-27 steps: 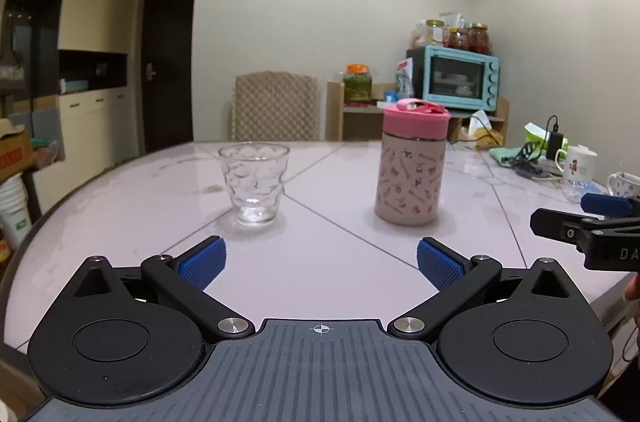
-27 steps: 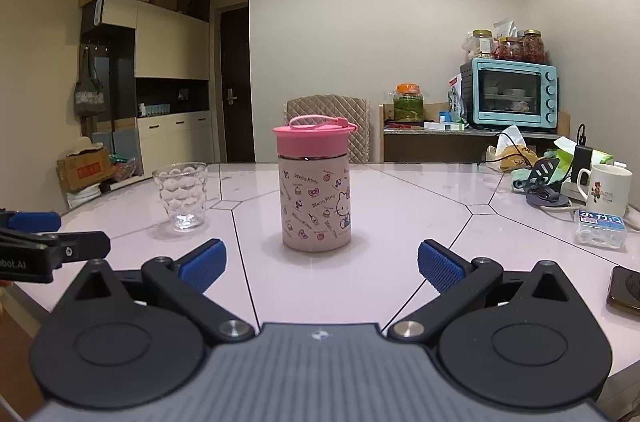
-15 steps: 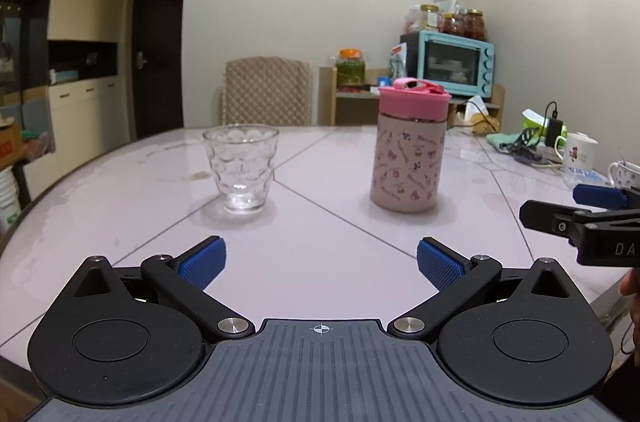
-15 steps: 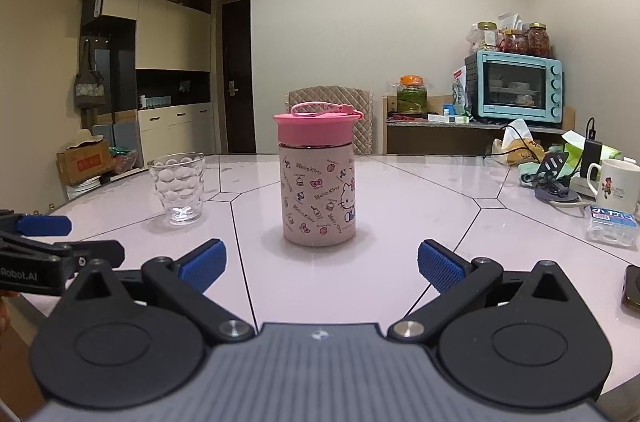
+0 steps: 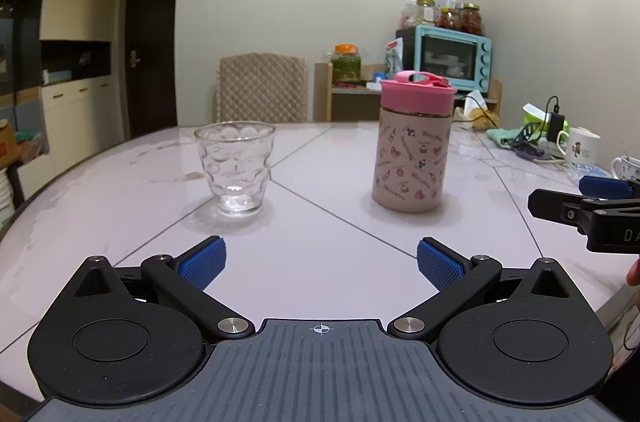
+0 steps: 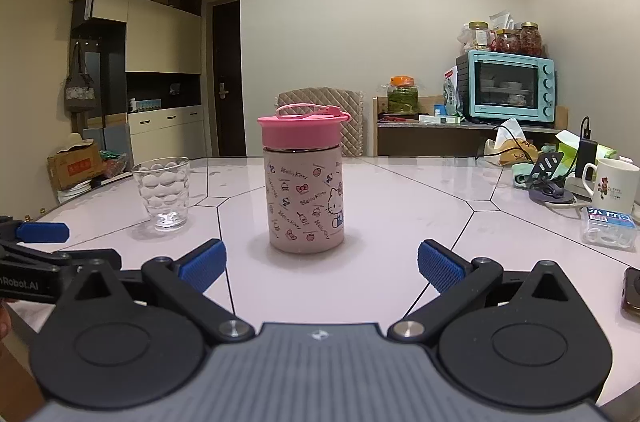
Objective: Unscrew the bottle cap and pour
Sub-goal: 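Move both tools toward the pink-lidded Hello Kitty jar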
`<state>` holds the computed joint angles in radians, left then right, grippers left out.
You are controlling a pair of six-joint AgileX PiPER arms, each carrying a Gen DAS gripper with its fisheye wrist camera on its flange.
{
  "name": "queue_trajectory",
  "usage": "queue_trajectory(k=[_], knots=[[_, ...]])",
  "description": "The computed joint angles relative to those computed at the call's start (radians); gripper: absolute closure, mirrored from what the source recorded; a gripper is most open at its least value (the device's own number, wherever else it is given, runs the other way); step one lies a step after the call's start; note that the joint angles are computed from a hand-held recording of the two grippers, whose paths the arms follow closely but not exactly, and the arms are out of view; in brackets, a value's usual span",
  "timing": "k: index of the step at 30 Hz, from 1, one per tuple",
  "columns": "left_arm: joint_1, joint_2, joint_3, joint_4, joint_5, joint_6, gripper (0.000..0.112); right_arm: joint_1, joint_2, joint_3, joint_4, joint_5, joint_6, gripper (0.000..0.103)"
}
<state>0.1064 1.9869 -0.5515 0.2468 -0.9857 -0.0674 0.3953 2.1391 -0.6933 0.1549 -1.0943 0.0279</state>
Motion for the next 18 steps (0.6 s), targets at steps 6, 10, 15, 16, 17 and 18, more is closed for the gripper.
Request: queue_trajectory(k=[6,10,15,16,17,18], knots=[[-0.008,0.017,-0.029,0.008,0.018,0.002,0.009,-0.014,0.004,-0.015,-0.005,0.007,0.004,0.0],[-0.016,0.029,-0.054,0.013,0.033,0.001,0.009,-0.024,-0.001,-0.022,-0.011,0.015,0.003,0.0],[-0.023,0.04,-0.076,0.015,0.044,0.0,0.009,-0.031,-0.003,-0.033,-0.013,0.023,0.002,0.0],[-0.023,0.041,-0.079,0.017,0.046,-0.001,0.009,-0.032,-0.005,-0.036,-0.014,0.028,0.001,0.0],[-0.023,0.042,-0.081,0.02,0.047,-0.002,0.009,-0.034,-0.007,-0.038,-0.015,0.033,0.002,0.0],[-0.022,0.042,-0.085,0.026,0.05,-0.004,0.009,-0.035,-0.01,-0.04,-0.016,0.038,0.002,0.0]])
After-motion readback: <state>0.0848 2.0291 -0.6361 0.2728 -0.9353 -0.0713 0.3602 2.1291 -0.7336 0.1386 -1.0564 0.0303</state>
